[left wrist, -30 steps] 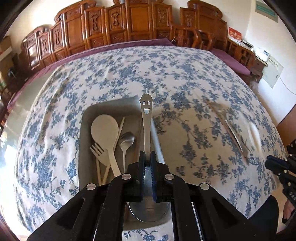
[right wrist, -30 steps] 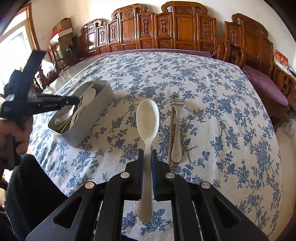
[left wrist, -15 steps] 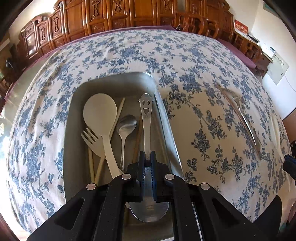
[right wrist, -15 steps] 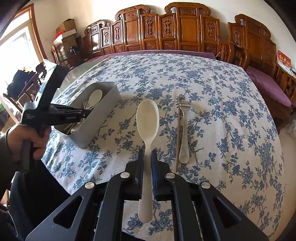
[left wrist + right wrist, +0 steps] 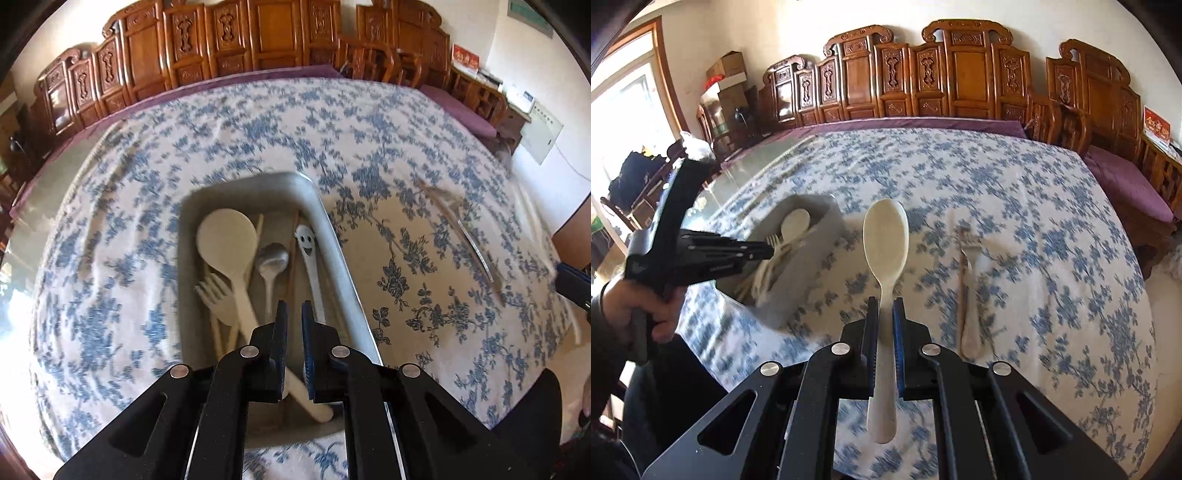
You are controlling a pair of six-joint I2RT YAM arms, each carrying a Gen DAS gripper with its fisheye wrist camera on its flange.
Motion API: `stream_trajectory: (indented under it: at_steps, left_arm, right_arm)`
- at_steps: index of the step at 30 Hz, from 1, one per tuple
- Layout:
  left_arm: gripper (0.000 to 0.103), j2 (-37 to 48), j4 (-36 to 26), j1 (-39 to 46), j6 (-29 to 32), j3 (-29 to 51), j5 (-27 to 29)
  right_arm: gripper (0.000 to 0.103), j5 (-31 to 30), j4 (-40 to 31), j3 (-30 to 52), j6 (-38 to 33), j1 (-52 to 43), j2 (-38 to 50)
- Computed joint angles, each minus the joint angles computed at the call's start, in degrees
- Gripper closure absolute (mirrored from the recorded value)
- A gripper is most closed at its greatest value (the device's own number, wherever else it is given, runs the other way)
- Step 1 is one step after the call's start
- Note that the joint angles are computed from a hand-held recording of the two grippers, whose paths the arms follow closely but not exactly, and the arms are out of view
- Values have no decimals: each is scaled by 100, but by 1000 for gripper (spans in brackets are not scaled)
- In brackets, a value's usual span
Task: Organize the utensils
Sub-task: 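Lower the white plastic spoon into the grey tray and open the right tool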
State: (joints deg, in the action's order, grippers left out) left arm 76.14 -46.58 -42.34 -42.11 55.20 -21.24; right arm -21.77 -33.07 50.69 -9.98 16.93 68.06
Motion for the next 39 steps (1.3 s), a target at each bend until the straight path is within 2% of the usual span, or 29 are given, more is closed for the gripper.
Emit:
stream_trajectory:
  at_steps: [9,17,25,35,39]
  left_arm:
    - [96,-1278,-923,-44,-10,-5,-361]
    - [96,-2117,-1451,47,-16,-75,-543]
    - [96,-2709,-1530,541,204,-424,-328]
    - [96,-3216,-1334,1206,523,-1041,69]
    - [96,-3278,-1313,1308,615,-1179,144]
  right_arm:
    - [94,668,265,660,862,1481,533]
    - [94,1136,446,1135,1272,2363,1329]
    - [94,1450,541,1592,1522,2930,2251]
    - [94,1631,409,2401,1784,3133,3405]
    - [100,1704,377,2657,1885,3149,3741]
